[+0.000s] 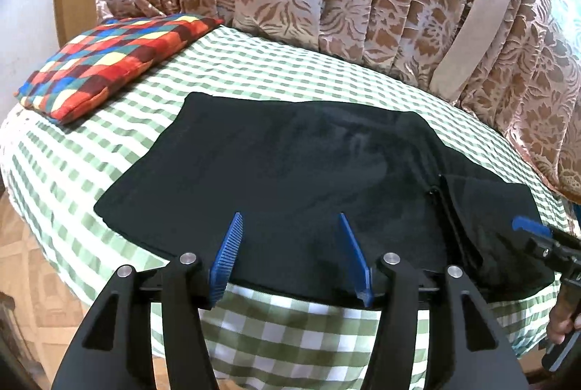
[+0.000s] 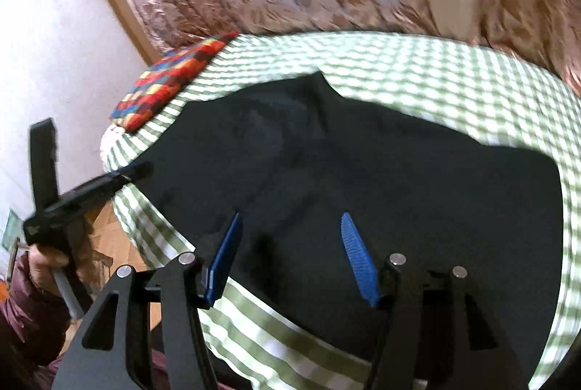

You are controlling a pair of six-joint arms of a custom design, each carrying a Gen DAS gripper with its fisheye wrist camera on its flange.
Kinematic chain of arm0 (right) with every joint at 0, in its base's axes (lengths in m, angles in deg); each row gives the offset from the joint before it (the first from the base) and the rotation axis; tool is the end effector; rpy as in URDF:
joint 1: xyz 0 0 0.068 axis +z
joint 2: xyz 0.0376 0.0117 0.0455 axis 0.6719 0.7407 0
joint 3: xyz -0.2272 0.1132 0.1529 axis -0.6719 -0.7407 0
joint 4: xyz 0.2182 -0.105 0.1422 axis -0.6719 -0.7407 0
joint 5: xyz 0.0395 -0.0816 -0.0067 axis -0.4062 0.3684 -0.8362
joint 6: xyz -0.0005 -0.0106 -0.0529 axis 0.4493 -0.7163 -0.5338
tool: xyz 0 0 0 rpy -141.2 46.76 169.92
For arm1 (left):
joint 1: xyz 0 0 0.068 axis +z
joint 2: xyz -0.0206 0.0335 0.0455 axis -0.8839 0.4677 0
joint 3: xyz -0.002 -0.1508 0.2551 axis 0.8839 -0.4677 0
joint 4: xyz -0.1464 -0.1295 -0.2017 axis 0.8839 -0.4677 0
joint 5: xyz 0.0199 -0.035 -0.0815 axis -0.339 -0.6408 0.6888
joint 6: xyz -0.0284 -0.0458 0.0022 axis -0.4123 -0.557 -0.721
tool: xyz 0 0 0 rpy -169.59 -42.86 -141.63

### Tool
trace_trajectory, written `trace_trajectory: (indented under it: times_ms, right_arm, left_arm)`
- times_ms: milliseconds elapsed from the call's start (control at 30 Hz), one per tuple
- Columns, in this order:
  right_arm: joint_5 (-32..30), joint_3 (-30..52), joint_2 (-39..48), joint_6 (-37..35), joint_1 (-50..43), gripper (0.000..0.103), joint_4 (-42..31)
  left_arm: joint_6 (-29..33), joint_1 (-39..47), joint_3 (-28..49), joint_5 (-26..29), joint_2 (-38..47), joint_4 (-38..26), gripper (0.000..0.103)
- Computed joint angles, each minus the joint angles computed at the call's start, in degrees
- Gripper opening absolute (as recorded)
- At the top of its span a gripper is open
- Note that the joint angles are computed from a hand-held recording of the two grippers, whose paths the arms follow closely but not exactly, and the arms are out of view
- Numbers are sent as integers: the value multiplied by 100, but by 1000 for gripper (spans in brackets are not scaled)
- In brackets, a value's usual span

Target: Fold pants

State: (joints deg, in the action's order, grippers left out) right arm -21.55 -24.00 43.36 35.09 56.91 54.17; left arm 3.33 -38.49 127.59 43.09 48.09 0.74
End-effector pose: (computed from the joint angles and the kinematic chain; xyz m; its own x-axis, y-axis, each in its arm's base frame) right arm 0.2339 0.0667 0.1537 -0.7616 0.0322 -0.6472 -0.1796 0.9491 0.2586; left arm 0.3259 0.1191 0.0851 -0.6838 0.0071 -0.7297 0.2686 0.9322 -0.2427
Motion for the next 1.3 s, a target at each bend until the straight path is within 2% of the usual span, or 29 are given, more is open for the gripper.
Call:
trace_trajectory:
  times_ms: [133, 233, 300, 367, 433, 500, 633, 800, 967, 1100, 1233, 1300]
  right_arm:
    - [-151, -248, 258, 124, -171, 58, 333]
    - [-512, -262, 419, 197, -317, 69, 472]
    - [-793, -231, 501, 254, -461, 78, 503]
    - [-1111, -260, 543, 318, -576, 82, 619]
    - [-1153, -299, 539, 322, -584, 84, 696]
    - [-1270, -337, 535, 312, -602, 88, 772]
    - [-1395, -416, 540, 442, -668, 89, 963]
    - [-1212, -444, 525, 383, -548, 89, 1016]
    - [-1198, -451, 556, 412, -533, 89, 1070]
    - [-1132, -488, 543, 390, -500, 89, 1139]
    - [-864, -506, 518, 374, -331, 88, 1156]
    - [-600, -498, 431, 422, -222, 76, 1095]
  left_arm:
    - [12, 117, 134, -6, 136, -197, 54]
    - [-16, 307, 356, 98, 353, -519, 54]
    - [-90, 573, 822, 448, 703, -1176, 54]
    - [-267, 896, 1335, 845, 1111, -1775, 54]
    - [-513, 1171, 1726, 1218, 1444, -2070, 54]
    - [-1008, 1443, 1985, 1402, 1696, -2008, 54]
    - [-1657, 1755, 2426, 1603, 2024, -2162, 54]
    - [-1970, 1765, 2799, 1730, 2296, -2609, 54]
    - [-2210, 1670, 2926, 1712, 2364, -2623, 54]
    - [-2196, 1629, 2866, 1753, 2241, -2665, 54]
    - [-1703, 1419, 2366, 1599, 1702, -2433, 54]
    - [-1293, 1258, 2132, 1614, 1431, -2475, 54]
